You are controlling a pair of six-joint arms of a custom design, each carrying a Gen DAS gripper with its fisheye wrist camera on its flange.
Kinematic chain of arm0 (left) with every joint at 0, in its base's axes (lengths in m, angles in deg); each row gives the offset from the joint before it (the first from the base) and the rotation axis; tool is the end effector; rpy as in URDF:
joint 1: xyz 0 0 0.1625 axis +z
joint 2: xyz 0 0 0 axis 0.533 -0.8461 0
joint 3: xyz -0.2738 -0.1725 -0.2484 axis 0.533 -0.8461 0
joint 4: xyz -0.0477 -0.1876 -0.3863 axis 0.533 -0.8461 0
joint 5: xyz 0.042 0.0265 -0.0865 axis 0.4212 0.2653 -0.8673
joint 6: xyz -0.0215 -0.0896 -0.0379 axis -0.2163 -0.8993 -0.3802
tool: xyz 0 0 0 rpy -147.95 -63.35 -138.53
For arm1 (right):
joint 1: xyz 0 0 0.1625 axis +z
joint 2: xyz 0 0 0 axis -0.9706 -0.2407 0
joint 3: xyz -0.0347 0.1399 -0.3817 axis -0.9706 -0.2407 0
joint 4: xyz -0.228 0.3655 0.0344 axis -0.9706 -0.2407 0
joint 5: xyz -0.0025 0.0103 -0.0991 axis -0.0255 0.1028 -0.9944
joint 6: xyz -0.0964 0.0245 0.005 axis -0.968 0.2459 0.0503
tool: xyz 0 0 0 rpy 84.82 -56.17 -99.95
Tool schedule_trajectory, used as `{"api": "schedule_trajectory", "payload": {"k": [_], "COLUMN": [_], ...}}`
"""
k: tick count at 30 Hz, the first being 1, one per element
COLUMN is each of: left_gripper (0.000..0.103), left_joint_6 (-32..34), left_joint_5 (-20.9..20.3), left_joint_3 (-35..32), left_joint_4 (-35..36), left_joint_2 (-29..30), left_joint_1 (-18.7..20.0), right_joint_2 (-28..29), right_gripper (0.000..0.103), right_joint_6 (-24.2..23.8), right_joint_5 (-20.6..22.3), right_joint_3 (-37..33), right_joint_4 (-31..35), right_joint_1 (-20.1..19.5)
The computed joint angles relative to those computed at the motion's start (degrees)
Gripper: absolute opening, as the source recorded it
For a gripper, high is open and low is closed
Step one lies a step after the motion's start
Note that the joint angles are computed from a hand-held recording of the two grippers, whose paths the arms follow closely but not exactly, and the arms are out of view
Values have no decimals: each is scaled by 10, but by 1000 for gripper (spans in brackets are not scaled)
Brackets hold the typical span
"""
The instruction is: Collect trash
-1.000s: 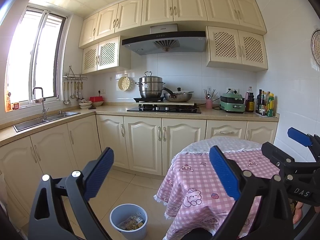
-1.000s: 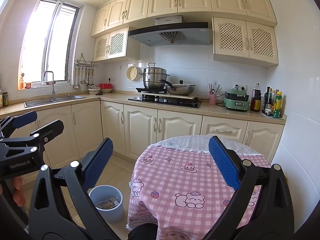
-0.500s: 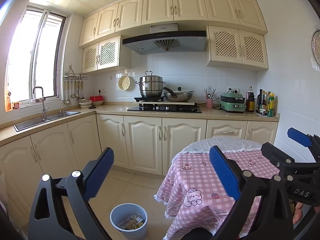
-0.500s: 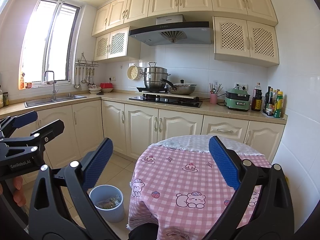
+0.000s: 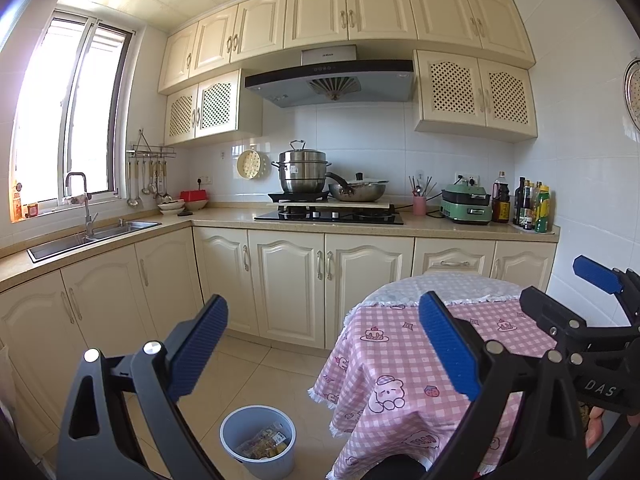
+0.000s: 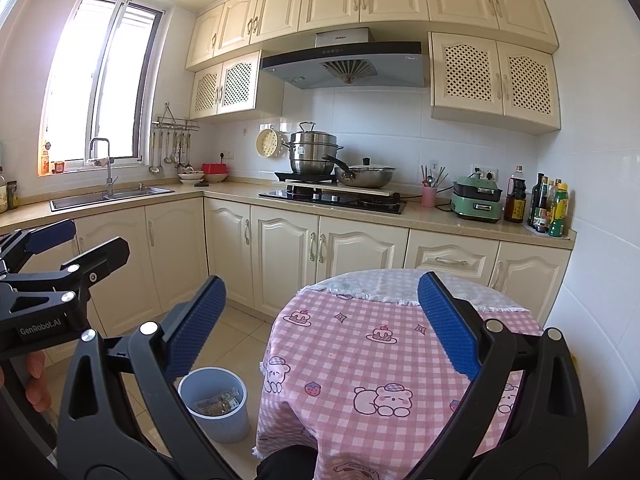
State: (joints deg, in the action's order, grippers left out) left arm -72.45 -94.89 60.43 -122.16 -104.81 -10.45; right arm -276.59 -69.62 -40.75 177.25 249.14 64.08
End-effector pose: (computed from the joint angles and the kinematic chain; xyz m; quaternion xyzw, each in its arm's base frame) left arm -0.5261 -0.4292 0.3851 0.4319 0.7459 -0.4881 0.1371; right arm 0.4459 -0.3304 0.4671 0.1235 -0.6489 0.6307 0.4072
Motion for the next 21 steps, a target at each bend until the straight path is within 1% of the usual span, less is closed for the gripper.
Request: {"api": "schedule_trajectory", "payload": {"k": [6, 15, 21], "left_gripper": [94, 94, 94], "left_joint_6": [-2, -6, -5], "left_joint_5": [0, 0, -1], "left_joint_3": [2, 0, -2], "left_joint_4": [3, 10, 14], "left_joint_2": [-1, -1, -2], "left_joint_1": [2, 4, 6], "right_joint_2": [0, 1, -2], "right_gripper": [95, 95, 95], "right_joint_6": [-15, -25, -48], "right_joint_5": [2, 4, 5], "right_joint_3": [0, 1, 3], "right_joint_4": [14, 22, 48], "right_joint_1": [0, -1, -1]}}
